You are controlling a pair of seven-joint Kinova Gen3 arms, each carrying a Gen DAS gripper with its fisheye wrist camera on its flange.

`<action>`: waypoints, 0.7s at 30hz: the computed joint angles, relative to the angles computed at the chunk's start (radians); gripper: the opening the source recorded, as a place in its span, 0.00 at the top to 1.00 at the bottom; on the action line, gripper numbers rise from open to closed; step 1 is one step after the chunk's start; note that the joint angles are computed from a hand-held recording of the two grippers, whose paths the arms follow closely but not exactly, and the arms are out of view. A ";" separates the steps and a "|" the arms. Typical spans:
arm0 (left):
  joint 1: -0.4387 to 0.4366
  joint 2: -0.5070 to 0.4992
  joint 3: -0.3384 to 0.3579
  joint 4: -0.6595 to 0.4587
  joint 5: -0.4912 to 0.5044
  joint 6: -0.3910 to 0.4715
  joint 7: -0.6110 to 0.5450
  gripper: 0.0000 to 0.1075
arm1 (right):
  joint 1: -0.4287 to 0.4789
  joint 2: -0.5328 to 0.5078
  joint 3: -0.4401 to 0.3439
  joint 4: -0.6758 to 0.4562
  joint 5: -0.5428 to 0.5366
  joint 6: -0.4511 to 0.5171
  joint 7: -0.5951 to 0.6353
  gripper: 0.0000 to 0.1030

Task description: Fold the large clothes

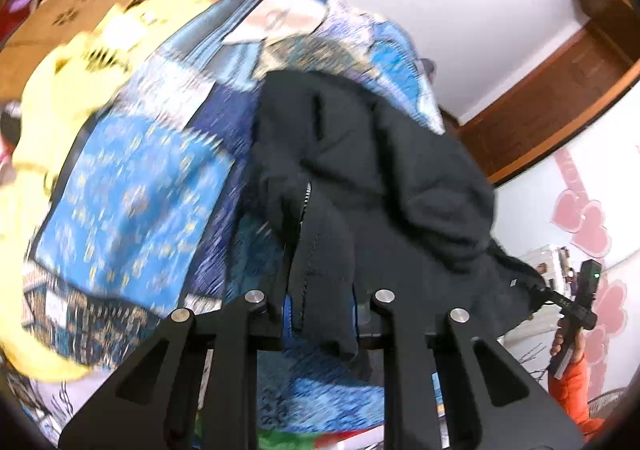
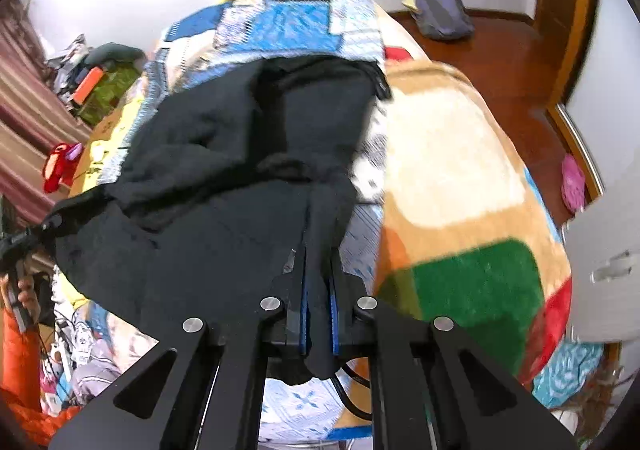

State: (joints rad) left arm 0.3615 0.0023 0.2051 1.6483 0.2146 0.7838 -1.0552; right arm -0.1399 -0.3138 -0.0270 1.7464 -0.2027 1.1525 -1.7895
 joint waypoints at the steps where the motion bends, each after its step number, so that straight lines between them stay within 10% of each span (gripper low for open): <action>1: -0.004 0.009 -0.003 -0.026 0.015 0.004 -0.020 0.82 | -0.009 0.005 0.009 -0.016 -0.013 -0.002 0.017 0.93; 8: -0.048 0.111 -0.022 -0.216 0.125 0.010 -0.084 0.83 | -0.020 0.131 0.022 -0.189 -0.035 -0.061 0.087 0.94; 21: -0.022 0.493 -0.103 -0.656 -0.098 0.172 0.162 0.83 | 0.089 0.524 0.020 -0.451 -0.069 -0.116 0.095 0.94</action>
